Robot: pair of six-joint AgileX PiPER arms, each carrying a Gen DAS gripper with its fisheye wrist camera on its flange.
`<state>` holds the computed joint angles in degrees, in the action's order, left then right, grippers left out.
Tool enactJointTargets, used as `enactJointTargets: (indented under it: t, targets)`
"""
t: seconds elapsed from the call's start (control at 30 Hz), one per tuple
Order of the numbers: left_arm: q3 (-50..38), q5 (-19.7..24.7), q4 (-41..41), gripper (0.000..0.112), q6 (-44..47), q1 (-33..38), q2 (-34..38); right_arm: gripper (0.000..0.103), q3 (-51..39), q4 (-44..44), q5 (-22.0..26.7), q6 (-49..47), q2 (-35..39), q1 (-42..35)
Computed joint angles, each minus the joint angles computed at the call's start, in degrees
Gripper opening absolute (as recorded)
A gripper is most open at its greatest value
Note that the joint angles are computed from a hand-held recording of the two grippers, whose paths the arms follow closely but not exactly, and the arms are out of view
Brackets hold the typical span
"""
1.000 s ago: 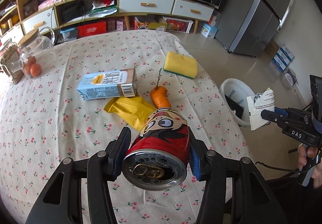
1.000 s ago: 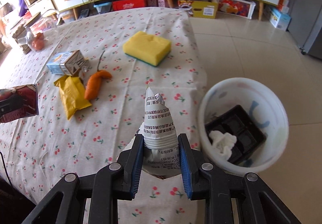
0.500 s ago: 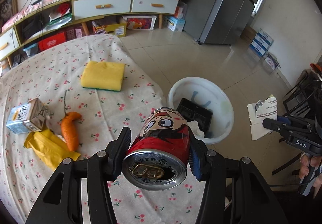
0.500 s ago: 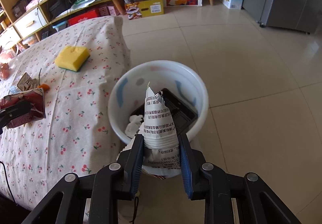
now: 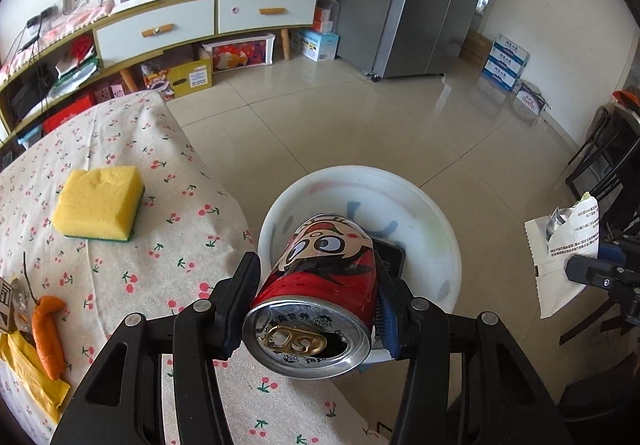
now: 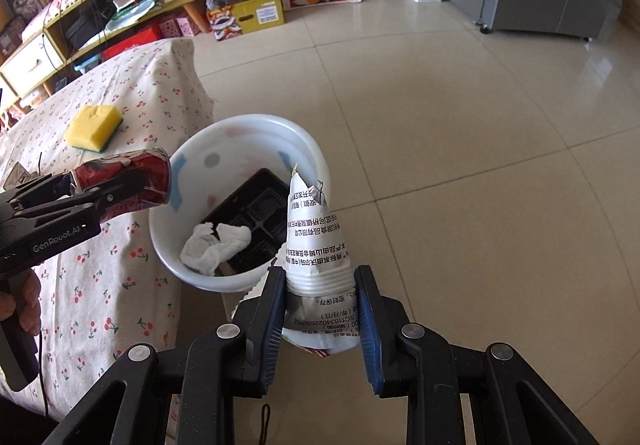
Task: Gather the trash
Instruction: 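Carry the can and wrapper over the bucket and open both tools, then grasp the yellow snack packet with the left tool and lift it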
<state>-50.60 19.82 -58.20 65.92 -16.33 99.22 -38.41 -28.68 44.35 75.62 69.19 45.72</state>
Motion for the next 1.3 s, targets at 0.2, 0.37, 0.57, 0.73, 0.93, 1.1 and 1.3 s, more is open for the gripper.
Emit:
enactJointTargets:
  t: [0.2,0.37,0.57,0.73,0.93,1.1,1.3]
  targets:
    - [0.67,1.00,1.32,0.076,1.25,0.50,-0.19,0.031,-1.23,-0.31,0.16,0.45,2.00,0.50]
    - [3.05,2.18,8.53,0.089,-4.24,4.17,-4.76,0.031,-3.10,-0.63,0.22,0.60,4.44,0.58]
    - [6.62,5.95,13.32,0.095,-1.11,14.10,-10.81,0.032,-6.98,-0.76,-0.21,0.06,8.98,0.58]
    - [6.89,9.69,15.64,0.098,1.58,22.82,-12.82,0.032,-11.12,0.35,-0.95,-1.85,14.07,0.76]
    - [7.60,12.23,14.16,0.101,7.45,30.56,-14.60,0.033,-16.39,1.34,-0.73,-3.83,20.41,0.76]
    - [8.52,12.63,13.64,0.102,11.72,34.81,-15.21,0.036,-19.40,-0.53,-0.35,-2.18,24.58,0.50]
    - [7.88,13.05,14.67,0.103,12.51,37.99,-14.43,0.061,-20.53,-2.95,-0.37,1.90,26.67,-0.08]
